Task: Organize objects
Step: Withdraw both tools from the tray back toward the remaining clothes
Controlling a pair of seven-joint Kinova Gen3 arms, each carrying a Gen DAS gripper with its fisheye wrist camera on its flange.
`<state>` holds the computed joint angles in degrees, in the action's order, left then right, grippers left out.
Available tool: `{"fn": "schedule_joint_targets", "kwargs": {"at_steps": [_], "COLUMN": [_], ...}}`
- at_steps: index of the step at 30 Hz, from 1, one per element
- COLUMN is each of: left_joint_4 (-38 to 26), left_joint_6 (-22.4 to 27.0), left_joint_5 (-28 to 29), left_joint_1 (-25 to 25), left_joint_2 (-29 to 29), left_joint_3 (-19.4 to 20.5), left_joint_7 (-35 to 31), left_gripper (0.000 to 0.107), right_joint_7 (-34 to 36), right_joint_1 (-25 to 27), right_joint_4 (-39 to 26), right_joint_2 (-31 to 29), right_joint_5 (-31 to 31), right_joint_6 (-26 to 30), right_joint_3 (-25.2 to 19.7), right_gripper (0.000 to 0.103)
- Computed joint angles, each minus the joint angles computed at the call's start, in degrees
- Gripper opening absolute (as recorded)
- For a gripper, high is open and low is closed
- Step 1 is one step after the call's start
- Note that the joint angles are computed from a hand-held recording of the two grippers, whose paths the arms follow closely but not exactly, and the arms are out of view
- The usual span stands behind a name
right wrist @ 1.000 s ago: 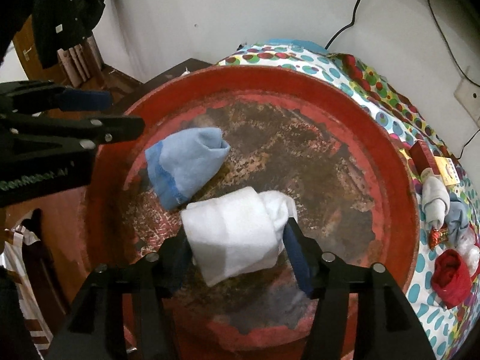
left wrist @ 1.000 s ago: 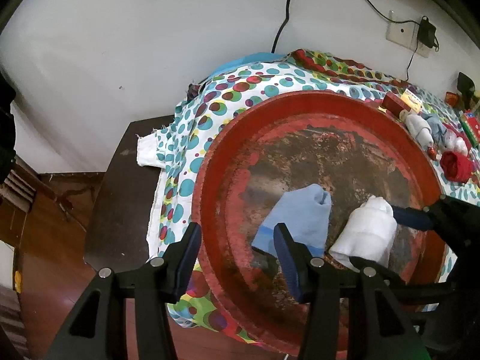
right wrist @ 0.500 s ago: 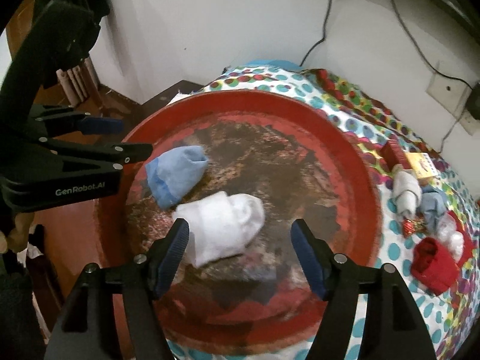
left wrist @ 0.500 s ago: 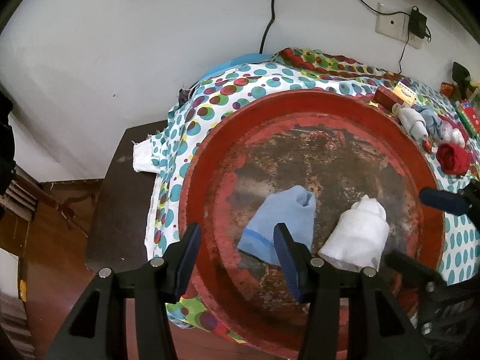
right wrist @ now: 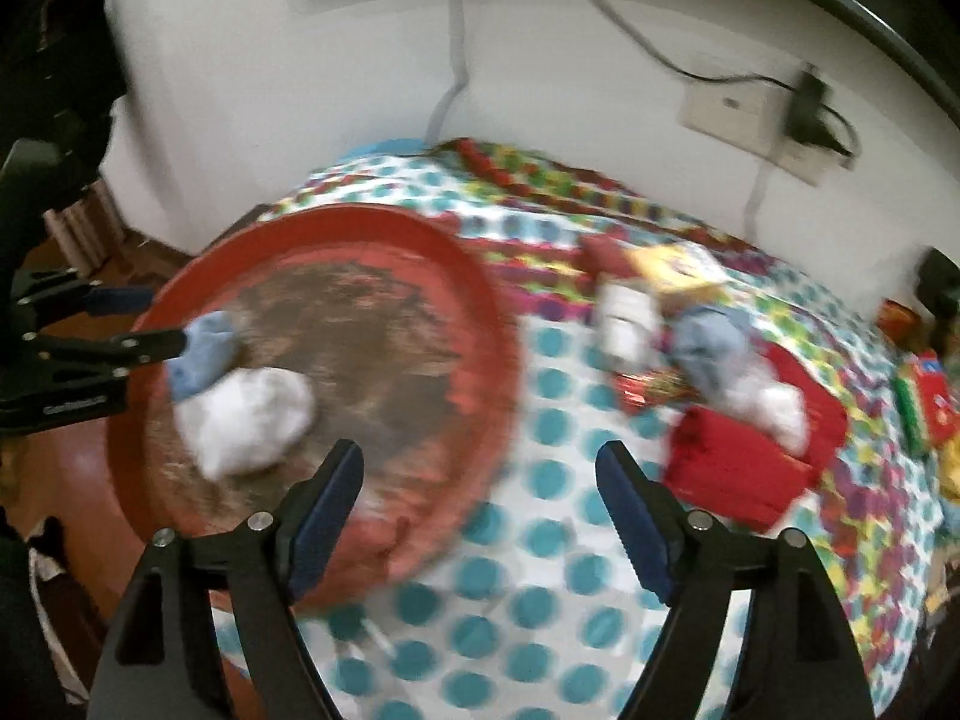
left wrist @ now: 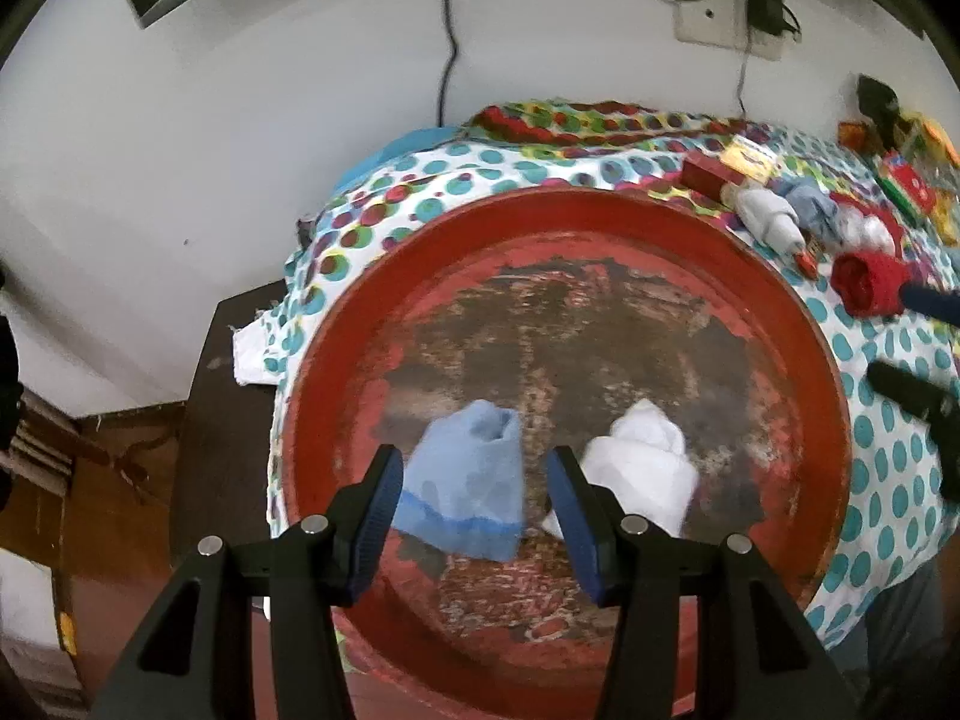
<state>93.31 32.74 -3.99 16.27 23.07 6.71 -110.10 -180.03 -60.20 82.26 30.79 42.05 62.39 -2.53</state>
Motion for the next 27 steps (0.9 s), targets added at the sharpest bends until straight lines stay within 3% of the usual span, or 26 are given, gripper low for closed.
{"fn": "schedule_joint_targets", "kwargs": {"at_steps": [4,12,20,27], "left_joint_4": [0.1,0.0,-1.0,-4.8], "left_joint_6": [0.3,1.5,4.3,7.7], "left_joint_5": [-1.6,1.3,7.1,5.1], "left_joint_1": [2.0,2.4,3.9,10.0], "left_joint_2": [0.1,-0.3,1.3,4.7], "left_joint_3": [-0.5,3.1,6.7,4.4], "left_joint_7": [1.2,-2.0,-6.6,-1.9], "left_gripper": [0.051,0.051,0.051,0.051], "right_joint_7": [-4.7,-12.5,-16.2,-21.2], "right_joint_1": [-0.4,2.2,5.7,6.2], "right_joint_4": [6.3,16.6,22.1,21.8], "right_joint_2": [-3.5,-8.3,-8.9,-6.1], "right_joint_5": [0.7,1.2,3.7,7.1], "right_joint_6": [1.7,4.6,-2.3,-6.1], "right_joint_3": [0.2,-3.6,-5.4,-2.7], "right_gripper": [0.079,0.079,0.081,0.095]}}
